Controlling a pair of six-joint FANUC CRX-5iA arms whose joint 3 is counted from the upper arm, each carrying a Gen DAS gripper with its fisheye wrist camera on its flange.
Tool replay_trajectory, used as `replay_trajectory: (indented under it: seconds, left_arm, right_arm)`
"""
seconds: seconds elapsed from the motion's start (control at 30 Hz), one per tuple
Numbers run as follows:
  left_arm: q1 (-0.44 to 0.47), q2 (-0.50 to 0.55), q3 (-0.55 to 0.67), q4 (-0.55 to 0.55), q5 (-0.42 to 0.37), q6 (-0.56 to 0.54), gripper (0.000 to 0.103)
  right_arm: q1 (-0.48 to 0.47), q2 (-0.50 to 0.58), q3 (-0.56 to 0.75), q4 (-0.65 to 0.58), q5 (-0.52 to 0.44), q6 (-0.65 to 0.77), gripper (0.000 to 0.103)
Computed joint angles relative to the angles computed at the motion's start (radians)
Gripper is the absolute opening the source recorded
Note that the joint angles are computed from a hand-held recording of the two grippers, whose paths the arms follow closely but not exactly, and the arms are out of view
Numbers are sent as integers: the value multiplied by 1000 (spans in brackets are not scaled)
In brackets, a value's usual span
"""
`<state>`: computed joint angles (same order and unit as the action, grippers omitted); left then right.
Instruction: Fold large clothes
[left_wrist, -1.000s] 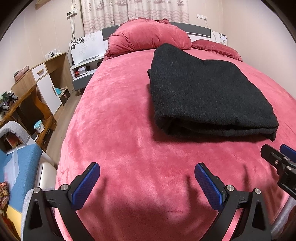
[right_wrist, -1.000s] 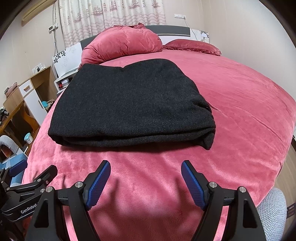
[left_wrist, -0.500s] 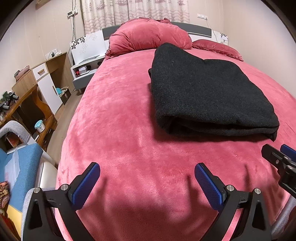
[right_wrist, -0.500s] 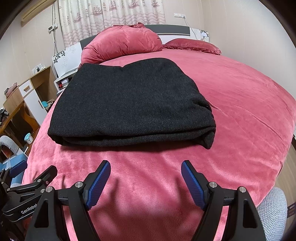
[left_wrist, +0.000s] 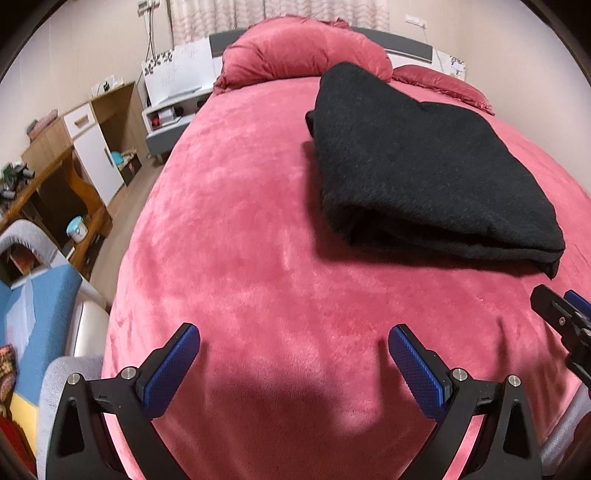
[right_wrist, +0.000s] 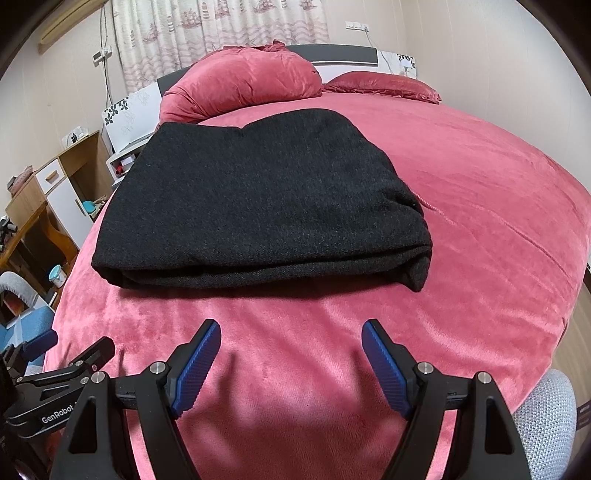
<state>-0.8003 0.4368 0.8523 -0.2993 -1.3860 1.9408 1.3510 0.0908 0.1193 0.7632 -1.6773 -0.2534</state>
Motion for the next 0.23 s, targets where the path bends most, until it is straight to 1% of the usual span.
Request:
replay_trajectory:
  seconds: [0.1, 0.23]
  left_arm:
    - [4, -9, -17, 3, 13, 9, 103]
    - [4, -6, -13, 0, 6, 9, 103]
  right_arm:
    - [1, 4, 4, 1, -1, 3, 80]
    - [0, 7, 8, 1, -1, 6, 80]
